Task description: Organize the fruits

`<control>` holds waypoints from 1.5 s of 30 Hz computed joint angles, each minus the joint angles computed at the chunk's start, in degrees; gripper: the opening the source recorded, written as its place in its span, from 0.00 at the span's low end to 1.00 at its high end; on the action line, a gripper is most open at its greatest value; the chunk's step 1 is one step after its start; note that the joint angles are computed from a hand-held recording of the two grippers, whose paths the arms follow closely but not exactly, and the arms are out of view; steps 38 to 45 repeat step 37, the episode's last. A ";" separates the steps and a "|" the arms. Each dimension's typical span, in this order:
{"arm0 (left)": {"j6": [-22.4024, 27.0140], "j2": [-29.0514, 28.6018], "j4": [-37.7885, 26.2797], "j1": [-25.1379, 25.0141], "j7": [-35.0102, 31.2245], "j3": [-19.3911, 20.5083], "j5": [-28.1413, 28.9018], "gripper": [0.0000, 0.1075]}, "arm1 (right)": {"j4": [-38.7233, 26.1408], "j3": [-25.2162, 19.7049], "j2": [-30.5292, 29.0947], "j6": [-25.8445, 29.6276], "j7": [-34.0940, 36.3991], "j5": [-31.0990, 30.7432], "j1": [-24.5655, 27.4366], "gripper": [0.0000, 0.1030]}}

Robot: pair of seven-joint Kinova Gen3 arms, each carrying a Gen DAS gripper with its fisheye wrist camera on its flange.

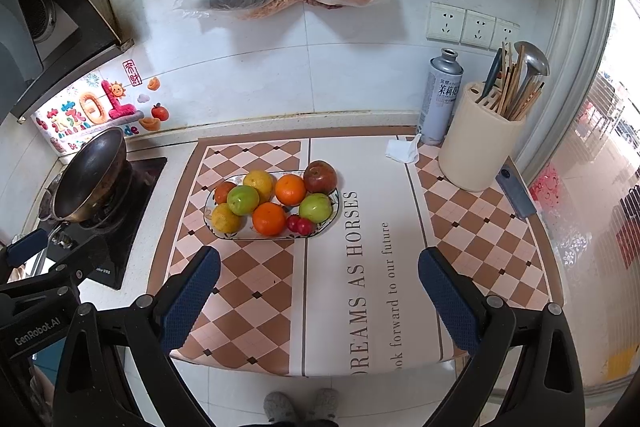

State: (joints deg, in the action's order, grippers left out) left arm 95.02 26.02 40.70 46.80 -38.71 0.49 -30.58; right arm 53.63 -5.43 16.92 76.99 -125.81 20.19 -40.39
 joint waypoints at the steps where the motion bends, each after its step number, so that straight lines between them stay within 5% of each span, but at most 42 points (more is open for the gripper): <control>1: 0.02 -0.10 0.14 0.11 0.16 -0.02 -0.04 0.96 | -0.29 -0.05 0.11 0.07 0.31 -0.17 0.11 0.98; 45: 1.02 0.50 -1.64 1.34 0.56 -0.47 -0.96 0.96 | 1.07 -0.42 -1.09 -0.20 0.64 -0.19 0.07 0.98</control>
